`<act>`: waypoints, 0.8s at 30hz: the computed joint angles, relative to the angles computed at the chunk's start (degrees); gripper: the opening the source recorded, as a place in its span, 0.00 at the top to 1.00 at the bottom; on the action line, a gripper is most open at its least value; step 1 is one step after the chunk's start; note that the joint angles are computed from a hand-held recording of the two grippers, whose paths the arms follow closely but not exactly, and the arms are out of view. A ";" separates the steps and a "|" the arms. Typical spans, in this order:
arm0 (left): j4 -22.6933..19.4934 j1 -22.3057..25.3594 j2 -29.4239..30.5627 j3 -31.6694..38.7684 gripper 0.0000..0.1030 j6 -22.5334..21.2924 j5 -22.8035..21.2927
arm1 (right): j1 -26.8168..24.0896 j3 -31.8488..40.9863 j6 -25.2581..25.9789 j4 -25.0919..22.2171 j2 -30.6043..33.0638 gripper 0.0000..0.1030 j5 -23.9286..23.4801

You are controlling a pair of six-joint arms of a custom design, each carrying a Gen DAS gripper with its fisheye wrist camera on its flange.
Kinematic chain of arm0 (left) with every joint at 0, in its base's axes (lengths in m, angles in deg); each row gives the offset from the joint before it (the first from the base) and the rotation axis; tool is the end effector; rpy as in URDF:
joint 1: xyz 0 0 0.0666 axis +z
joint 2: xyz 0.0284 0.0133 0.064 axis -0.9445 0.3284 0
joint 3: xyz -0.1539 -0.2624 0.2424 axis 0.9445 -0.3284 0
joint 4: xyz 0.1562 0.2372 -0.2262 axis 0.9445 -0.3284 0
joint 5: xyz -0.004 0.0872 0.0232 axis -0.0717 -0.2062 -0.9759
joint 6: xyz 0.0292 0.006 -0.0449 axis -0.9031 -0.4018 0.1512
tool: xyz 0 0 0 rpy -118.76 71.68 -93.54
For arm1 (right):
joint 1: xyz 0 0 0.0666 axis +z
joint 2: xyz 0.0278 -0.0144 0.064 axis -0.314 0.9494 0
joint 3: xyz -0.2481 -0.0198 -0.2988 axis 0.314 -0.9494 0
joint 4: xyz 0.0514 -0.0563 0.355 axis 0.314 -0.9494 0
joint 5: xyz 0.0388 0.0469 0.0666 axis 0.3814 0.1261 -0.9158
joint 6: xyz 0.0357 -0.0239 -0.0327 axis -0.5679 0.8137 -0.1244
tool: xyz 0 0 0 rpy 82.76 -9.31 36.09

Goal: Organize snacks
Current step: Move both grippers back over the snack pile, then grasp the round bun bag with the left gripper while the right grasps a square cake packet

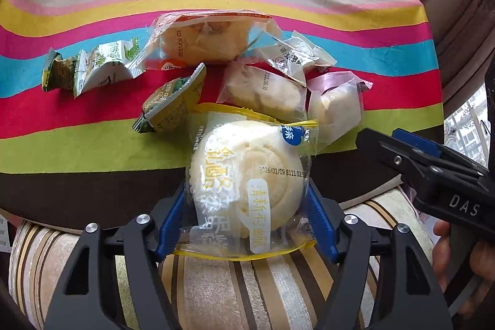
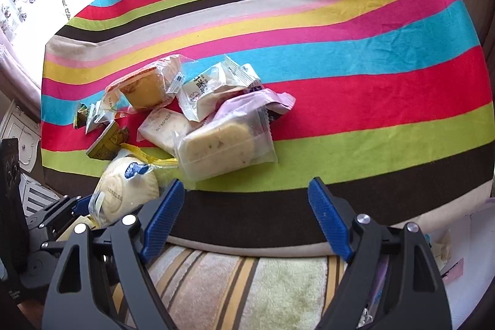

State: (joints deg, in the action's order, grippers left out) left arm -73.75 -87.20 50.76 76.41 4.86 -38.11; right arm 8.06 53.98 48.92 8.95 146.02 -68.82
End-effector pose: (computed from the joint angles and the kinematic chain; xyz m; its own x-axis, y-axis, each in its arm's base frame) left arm 0.4018 -0.1237 0.3349 -0.8898 0.0489 -0.4537 0.1651 0.9614 -0.2201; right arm 0.4174 0.2040 0.3753 -0.8774 0.0853 -0.4721 -0.0100 0.9806 0.1958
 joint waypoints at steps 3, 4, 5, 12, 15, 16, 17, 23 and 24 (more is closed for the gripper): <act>0.46 0.24 -0.25 -0.39 0.36 0.04 0.35 | -0.13 1.43 1.45 0.25 1.60 0.15 -0.66; 0.57 0.26 -0.30 -0.47 0.36 0.09 0.43 | -0.05 1.88 1.71 0.08 2.07 0.15 -0.72; 0.64 0.23 -0.30 -0.48 0.36 0.15 0.48 | 0.00 2.33 2.01 -0.01 2.54 0.14 -0.81; 1.20 0.70 -0.83 -1.17 0.36 0.11 1.08 | 0.28 5.14 5.34 -0.71 5.48 0.13 -1.20; 1.21 0.68 -0.78 -1.16 0.36 0.03 1.01 | -0.19 5.68 4.87 -0.75 6.30 0.13 -1.80; 1.21 0.72 -0.81 -1.19 0.36 -0.03 0.99 | -0.25 5.83 4.68 -0.56 6.56 0.13 -2.10; 1.19 0.80 -0.79 -1.16 0.36 -0.12 1.08 | -0.28 6.17 4.56 -0.72 6.93 0.13 -2.04; 1.18 0.40 -0.83 -1.12 0.36 -0.11 0.32 | -0.73 6.29 4.36 -0.66 7.75 0.13 -2.87; 1.19 0.37 -0.84 -1.12 0.36 -0.11 0.22 | -0.80 6.12 4.28 -0.42 7.70 0.15 -3.27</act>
